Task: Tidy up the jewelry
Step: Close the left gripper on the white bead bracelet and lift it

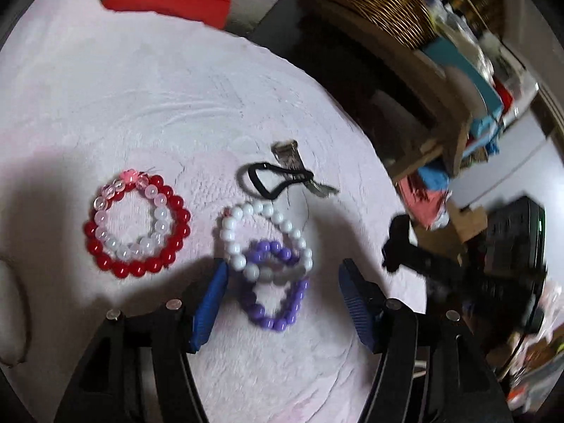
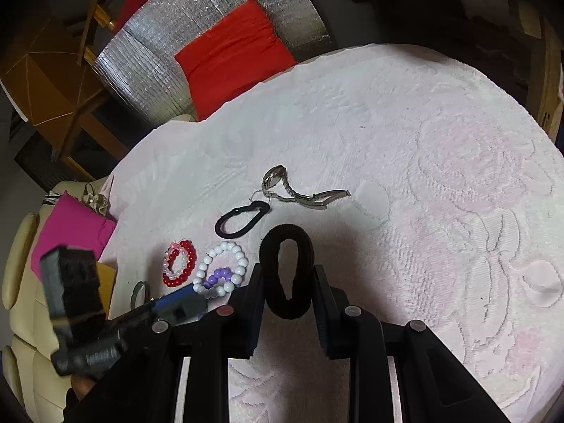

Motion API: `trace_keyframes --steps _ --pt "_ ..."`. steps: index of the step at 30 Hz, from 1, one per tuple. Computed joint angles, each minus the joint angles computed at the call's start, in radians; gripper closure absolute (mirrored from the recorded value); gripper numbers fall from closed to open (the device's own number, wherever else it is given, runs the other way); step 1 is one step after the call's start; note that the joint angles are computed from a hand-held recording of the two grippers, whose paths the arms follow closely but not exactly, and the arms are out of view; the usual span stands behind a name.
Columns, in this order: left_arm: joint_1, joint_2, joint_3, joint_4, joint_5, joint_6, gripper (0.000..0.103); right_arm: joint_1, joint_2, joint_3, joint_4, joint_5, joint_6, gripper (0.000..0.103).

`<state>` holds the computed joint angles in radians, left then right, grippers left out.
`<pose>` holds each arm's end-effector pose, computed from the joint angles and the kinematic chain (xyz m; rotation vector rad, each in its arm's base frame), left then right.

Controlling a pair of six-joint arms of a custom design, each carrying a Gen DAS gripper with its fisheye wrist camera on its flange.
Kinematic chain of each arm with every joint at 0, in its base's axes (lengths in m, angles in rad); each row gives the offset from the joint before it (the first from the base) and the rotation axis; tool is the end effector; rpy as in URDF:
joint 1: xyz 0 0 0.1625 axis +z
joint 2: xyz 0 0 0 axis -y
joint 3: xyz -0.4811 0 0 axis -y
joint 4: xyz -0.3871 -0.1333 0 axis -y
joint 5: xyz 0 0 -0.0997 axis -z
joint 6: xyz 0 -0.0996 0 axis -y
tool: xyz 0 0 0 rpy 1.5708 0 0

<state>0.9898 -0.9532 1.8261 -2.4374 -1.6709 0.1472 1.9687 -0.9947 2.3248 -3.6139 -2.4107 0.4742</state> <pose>-0.2407 -0.5913 0.1584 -1.0839 -2.8455 -0.0422 0.2379 -0.4134 0.2049 -0.4856 -2.3602 1.2507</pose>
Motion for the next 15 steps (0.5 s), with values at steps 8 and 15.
trace_keyframes --steps 8,15 --pt "0.020 0.050 -0.044 0.021 -0.062 -0.074 0.087 0.004 -0.011 0.015 -0.007 -0.014 0.012 0.075" --pt "0.003 0.026 -0.015 -0.013 -0.108 -0.008 0.092 0.014 0.002 -0.003 0.022 -0.043 0.008 0.075"
